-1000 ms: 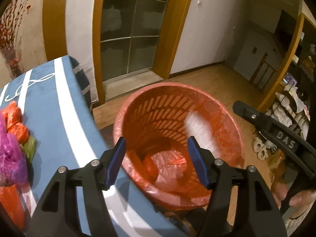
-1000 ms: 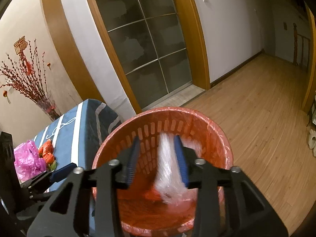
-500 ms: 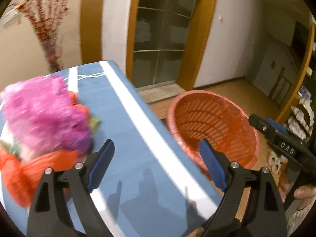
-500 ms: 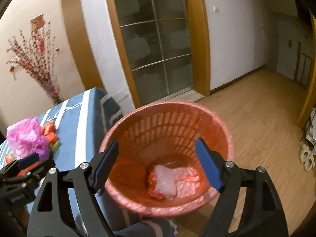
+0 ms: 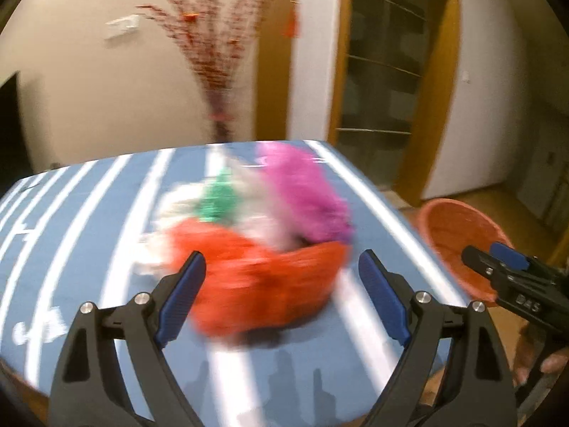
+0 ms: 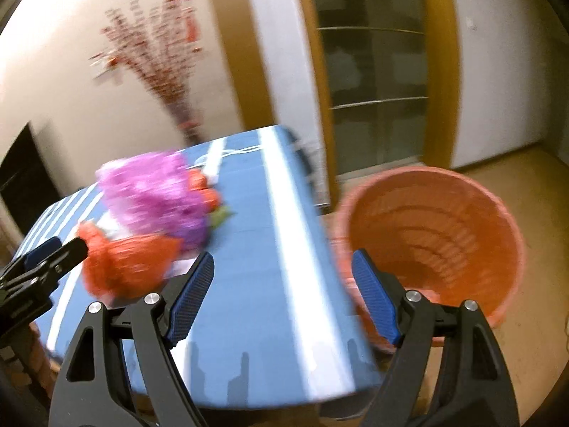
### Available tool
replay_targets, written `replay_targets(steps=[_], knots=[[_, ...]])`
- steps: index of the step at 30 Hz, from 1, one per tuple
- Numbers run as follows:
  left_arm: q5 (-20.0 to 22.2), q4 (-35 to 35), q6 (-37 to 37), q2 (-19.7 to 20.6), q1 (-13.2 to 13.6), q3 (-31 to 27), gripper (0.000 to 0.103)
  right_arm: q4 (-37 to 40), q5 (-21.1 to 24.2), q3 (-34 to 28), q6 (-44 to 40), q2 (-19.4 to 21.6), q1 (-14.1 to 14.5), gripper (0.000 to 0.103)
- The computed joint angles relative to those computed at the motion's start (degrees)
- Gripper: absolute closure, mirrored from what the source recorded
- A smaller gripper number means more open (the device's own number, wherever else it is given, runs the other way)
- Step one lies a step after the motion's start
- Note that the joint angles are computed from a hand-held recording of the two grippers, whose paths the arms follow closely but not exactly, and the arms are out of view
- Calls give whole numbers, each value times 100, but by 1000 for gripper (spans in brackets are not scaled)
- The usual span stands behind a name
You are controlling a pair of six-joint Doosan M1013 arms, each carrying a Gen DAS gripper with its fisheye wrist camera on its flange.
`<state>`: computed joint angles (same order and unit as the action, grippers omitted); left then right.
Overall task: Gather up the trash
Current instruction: 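Grasp the large red bag with the right tool while the left tool grasps the white bag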
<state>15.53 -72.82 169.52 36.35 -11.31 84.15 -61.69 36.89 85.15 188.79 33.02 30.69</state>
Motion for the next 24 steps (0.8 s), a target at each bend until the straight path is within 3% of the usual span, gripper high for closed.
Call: replay_targets(steps=[2, 5, 12, 19, 24], knots=[[-199, 62, -185, 8, 101, 1, 17, 94, -221, -172, -235, 102, 49, 25], [-379, 643, -1026, 57, 266, -57, 17, 303, -560, -448, -686, 260, 111, 25], [-439, 1905, -2792, 194, 604, -254, 17, 1153, -880, -1213, -2100, 712, 213, 35], [-254, 2613, -3679, 315, 768, -387, 17, 1595, -750, -1775, -2728, 1067, 242, 34], [-56, 2733, -3902, 403, 821, -471, 17, 2168, -349, -2100, -3542, 1307, 238, 34]])
